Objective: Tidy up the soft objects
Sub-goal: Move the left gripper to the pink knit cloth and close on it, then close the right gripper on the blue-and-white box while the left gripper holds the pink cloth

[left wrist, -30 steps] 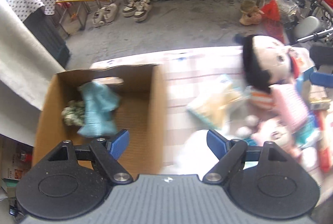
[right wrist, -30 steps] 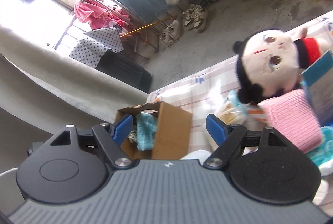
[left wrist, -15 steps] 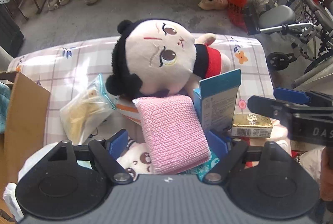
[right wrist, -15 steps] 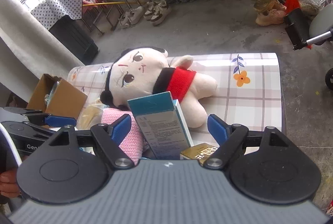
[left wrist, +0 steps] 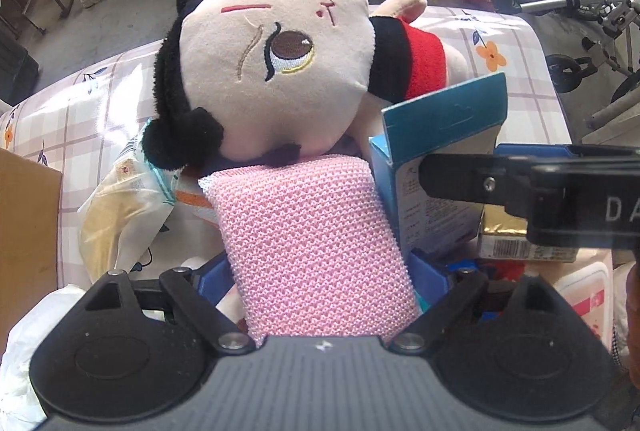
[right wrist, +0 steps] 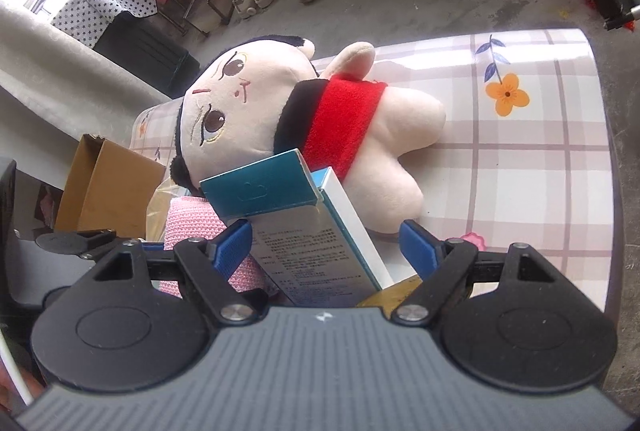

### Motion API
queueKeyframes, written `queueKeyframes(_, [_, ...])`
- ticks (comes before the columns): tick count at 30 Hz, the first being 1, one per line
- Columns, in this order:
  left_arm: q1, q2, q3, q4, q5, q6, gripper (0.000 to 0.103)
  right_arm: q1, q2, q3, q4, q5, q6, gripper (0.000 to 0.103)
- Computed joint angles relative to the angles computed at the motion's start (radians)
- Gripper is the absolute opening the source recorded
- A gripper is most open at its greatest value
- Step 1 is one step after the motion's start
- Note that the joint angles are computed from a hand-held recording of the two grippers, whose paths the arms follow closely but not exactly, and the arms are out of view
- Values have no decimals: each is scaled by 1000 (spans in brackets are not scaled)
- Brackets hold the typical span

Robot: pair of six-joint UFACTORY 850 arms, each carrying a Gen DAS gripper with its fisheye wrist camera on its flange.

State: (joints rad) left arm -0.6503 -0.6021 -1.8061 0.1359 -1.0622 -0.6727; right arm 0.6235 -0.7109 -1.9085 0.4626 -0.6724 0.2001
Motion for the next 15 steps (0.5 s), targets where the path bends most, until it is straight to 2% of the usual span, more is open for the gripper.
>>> queueKeyframes(4, [-4, -17, -5, 7, -3, -8, 92, -20, -36, -24, 131, -29, -87, 81])
queueKeyframes(8, [-10, -15, 9, 27, 10, -33, 91, -26, -76, -68, 186, -69, -155, 79])
queueKeyframes(10, [-15, -14, 11, 43, 16, -51, 89, -26, -89, -84, 200, -88, -177, 74])
queueKeyframes(12, [-20, -4, 23, 64, 20, -64, 87, -23, -92, -97, 174, -97, -189, 59])
queueKeyframes(15, [-31, 7, 33, 100, 20, -78, 86, -20, -87, -106, 139, -109, -193, 45])
